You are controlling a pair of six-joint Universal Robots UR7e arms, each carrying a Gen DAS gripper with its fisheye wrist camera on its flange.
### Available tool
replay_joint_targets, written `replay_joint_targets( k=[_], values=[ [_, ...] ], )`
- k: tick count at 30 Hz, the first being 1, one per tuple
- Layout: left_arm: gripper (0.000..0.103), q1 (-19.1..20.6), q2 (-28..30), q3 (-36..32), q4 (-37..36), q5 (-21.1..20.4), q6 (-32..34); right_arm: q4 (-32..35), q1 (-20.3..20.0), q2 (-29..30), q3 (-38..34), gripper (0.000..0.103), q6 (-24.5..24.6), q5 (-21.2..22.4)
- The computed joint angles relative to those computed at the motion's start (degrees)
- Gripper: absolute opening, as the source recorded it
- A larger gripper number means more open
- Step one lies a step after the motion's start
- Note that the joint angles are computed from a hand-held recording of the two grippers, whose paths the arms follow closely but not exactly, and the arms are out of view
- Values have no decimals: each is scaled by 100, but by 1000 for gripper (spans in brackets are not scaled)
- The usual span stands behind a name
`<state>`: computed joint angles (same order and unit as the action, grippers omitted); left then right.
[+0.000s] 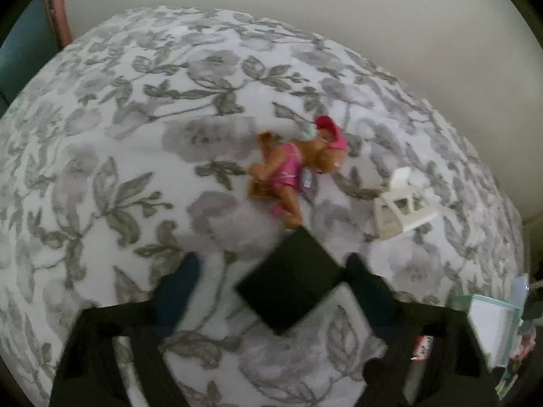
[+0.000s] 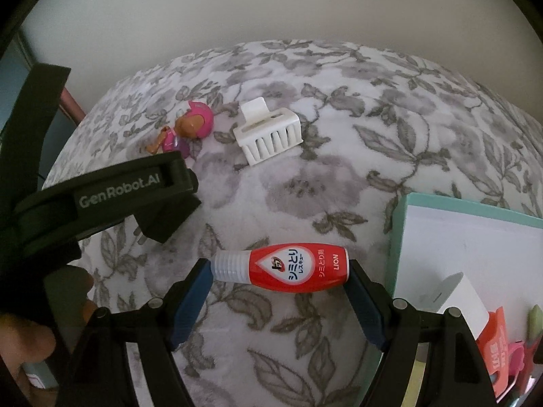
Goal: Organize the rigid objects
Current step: 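Grasp the red-white tube with the right gripper while the left grasps the black plug, then carry the tube and plug over the tray and release them inside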
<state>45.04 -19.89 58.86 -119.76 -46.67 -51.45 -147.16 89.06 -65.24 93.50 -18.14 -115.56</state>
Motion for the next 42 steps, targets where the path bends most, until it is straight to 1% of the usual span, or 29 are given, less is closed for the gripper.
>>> replay_joint_targets(
  k=[1, 5, 10, 14, 18, 23, 26, 30, 33, 39, 42],
  values=[
    [65, 5, 5, -11, -11, -51, 57, -7, 3, 5, 0, 80, -6, -7],
    [65, -13, 41, -65, 71, -38, 163, 7, 0, -16, 16, 80, -15, 5],
    [65, -21, -40, 0, 139, -116, 10, 23, 5, -32, 21, 80, -5, 10],
    [65, -92, -183, 181, 50, -113, -76, 17, 5, -80, 50, 80, 11, 39],
    [65, -215, -325, 341, -95, -13, -119, -2, 27, -183, 102, 80, 73, 83],
    [65, -415, -503, 520, -299, 139, -53, -50, 29, -407, 192, 80, 205, 254],
    [65, -504, -518, 494, -353, 218, -5, -60, 31, -550, 243, 80, 275, 363],
    [65, -615, -561, 571, -530, 255, 40, -99, 64, -713, 300, 80, 350, 262],
    [65, -695, -608, 676, -648, 205, 48, -39, 56, -838, 312, 81, 516, 194],
    [65, -835, -543, 683, -736, -6, 145, 26, -6, -1120, 343, 80, 874, -234],
    [65, -929, -467, 635, -741, -76, 274, 100, -81, -1292, 365, 80, 1158, -439]
  ],
)
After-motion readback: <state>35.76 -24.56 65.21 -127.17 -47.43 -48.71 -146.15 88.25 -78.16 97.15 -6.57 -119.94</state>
